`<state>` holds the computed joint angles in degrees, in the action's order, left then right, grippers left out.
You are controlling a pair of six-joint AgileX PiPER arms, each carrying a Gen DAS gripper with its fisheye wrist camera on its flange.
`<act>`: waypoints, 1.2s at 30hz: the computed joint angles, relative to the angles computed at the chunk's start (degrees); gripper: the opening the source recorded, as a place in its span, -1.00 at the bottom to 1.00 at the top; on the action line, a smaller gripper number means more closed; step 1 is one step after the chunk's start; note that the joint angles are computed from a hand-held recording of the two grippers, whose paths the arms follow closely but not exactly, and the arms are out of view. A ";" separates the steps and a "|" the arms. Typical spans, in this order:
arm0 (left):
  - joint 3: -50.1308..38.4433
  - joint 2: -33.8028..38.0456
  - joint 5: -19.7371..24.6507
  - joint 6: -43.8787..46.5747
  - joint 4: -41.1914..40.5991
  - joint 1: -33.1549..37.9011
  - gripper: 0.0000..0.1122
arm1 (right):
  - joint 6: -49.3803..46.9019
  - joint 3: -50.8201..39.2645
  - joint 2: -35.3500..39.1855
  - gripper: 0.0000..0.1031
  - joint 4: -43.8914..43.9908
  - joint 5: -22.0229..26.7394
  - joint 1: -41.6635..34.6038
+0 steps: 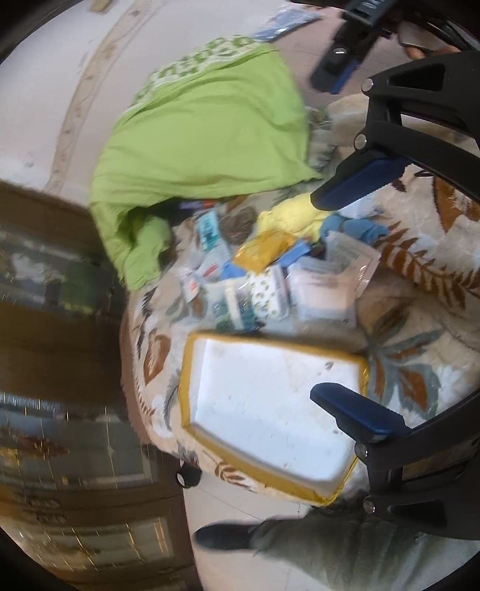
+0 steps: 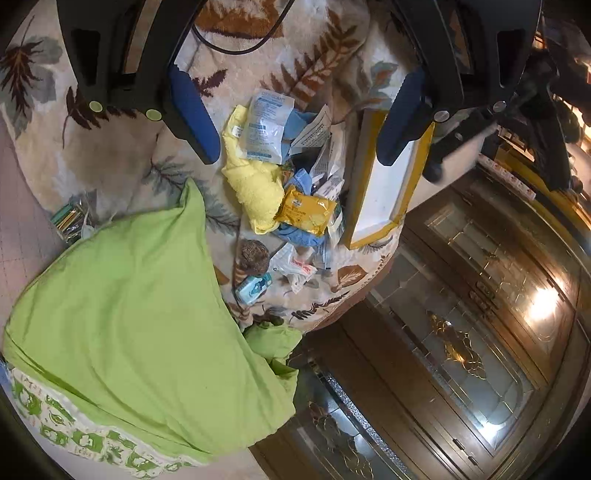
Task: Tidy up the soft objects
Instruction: 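Move both tools toward the pile of packets beside the white tray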
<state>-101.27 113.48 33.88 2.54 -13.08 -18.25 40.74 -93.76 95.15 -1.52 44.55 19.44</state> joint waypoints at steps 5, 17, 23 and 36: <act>3.54 0.24 -3.40 -5.85 15.24 -2.30 0.68 | -0.11 -2.57 6.23 0.75 2.22 -2.88 0.19; -10.90 5.23 7.47 12.73 -8.53 0.41 0.67 | 0.84 1.99 5.85 0.67 10.12 -4.12 -1.93; -13.22 1.67 8.17 5.83 3.32 -4.80 0.67 | 0.88 -0.30 4.04 0.67 6.95 -1.77 -2.11; -26.05 1.33 22.14 3.67 3.68 -5.28 0.81 | 0.48 -1.02 0.10 0.67 4.16 -0.94 -3.50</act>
<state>-127.31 114.81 56.02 6.21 -9.40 -23.53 41.22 -94.78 95.24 2.64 43.61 15.94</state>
